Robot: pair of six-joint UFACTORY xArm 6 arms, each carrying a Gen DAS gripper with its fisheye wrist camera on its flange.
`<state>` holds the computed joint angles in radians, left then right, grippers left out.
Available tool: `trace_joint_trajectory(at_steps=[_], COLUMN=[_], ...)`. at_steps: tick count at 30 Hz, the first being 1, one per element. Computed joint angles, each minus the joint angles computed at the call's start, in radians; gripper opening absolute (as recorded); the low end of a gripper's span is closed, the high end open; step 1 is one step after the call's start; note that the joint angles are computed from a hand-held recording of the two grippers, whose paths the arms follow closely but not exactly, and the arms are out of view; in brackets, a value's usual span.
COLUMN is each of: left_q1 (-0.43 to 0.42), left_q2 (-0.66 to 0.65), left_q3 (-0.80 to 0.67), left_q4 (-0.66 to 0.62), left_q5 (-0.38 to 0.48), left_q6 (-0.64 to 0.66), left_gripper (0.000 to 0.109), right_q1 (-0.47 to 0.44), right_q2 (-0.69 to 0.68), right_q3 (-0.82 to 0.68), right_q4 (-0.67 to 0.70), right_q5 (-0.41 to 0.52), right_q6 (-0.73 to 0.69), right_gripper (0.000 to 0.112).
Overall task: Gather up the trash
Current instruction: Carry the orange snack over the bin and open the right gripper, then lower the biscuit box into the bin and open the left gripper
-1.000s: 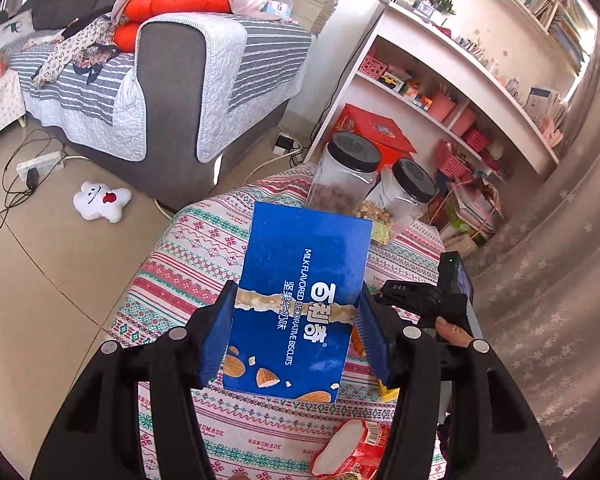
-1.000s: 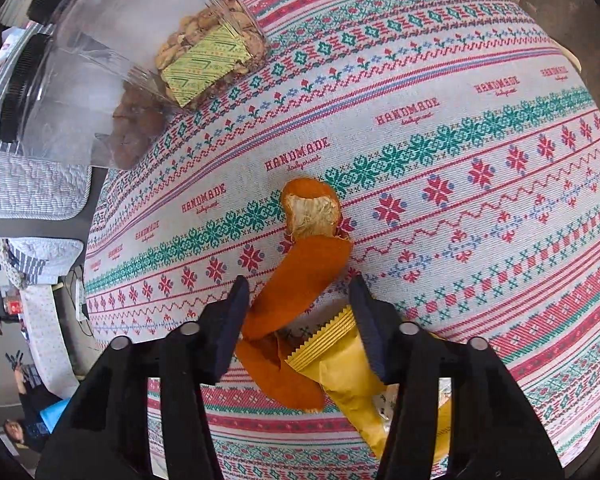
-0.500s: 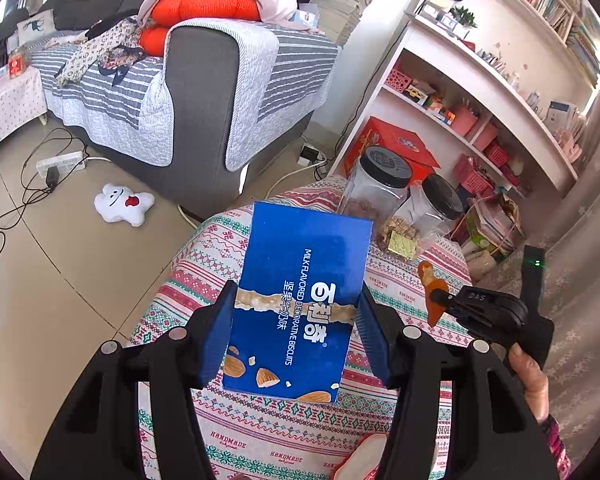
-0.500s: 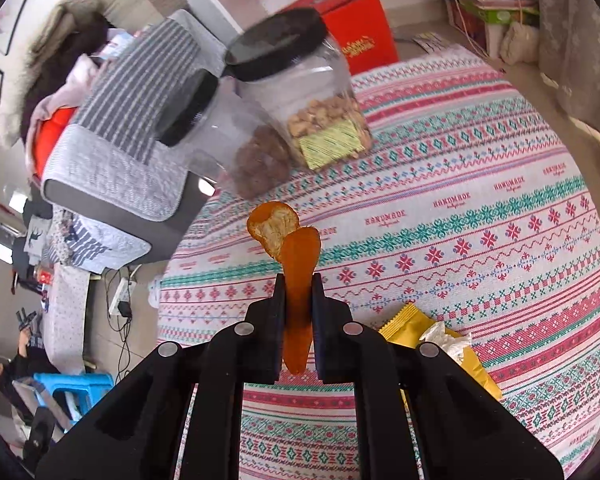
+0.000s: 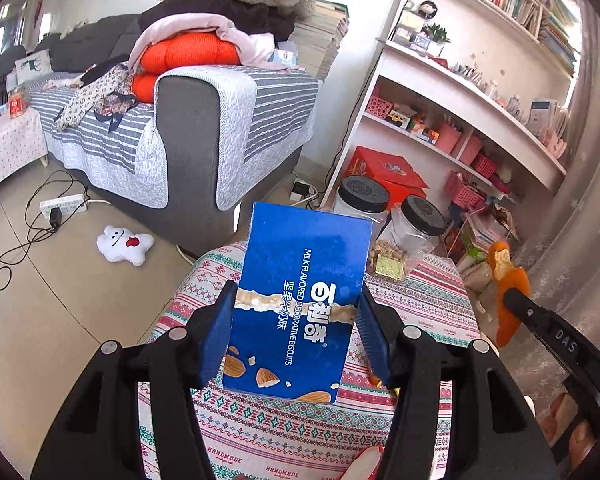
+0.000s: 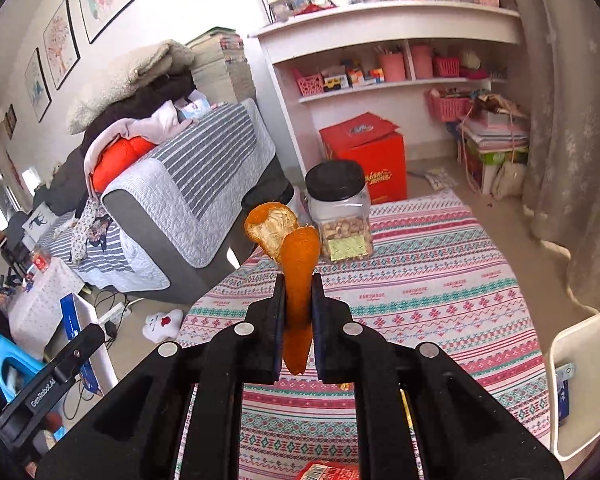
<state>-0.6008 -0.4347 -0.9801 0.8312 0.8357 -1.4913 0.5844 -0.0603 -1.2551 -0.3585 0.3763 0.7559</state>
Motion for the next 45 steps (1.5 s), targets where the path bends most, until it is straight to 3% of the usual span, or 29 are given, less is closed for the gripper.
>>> trace_joint_trajectory(at_steps=[8,15,21,26,28,29,30,31,36,38,42,45], left_q1=[-0.061,-0.086,-0.113,-0.145,-0.161,-0.170,-0.179,-0.188,-0.239,-0.260,-0.291,-0.321], left_q2=[0.054,0.114,0.183,0.254,0.288,0.307,0.329,0.350,0.468,0.528,0.687,0.839], left_q3=[-0.051,-0.091,-0.143,-0.203,-0.236,-0.255,-0.278,-0.299,-0.431,-0.502,-0.710,-0.925], left_q4=[0.070,0.073,0.073,0.079,0.080,0.081,0.082,0.084,0.100,0.097,0.018,-0.064], left_q5=[0.034,0.036,0.038,0.047,0.048,0.046,0.044,0.040,0.014,-0.003,-0.056,-0.064], left_q6=[-0.031,-0.025,-0.018,-0.004,0.003,0.010,0.019,0.028,0.055,0.082,0.159,0.252], left_gripper=[0.057,0.057,0.057,0.057,0.057,0.057,0.057,0.057,0.057,0.057,0.057,0.057], right_q1=[-0.031,-0.093,-0.169,-0.272,-0.306,-0.324,-0.334,-0.348,-0.391,-0.398,-0.426,-0.482], right_q2=[-0.157,-0.260,-0.344,-0.365,-0.369,-0.374,-0.390,-0.407,-0.504,-0.530,-0.553,-0.579], right_q3=[0.120,0.201,0.272,0.306,0.320,0.328,0.344,0.358,0.413,0.425,0.429,0.443], right_q4=[-0.486,-0.670,-0.716,-0.566,-0.499,-0.483,-0.488,-0.498,-0.596,-0.665,-0.753,-0.746], right_q5=[0.100,0.209,0.349,0.448,0.485,0.493,0.490,0.480,0.454,0.474,0.524,0.525], right_q6=[0.399,0.547,0.614,0.514,0.477,0.463,0.469,0.472,0.537,0.581,0.597,0.600], right_gripper=[0.011,0.011,0.011,0.012,0.024,0.043,0.054,0.056,0.089,0.096,0.096,0.096])
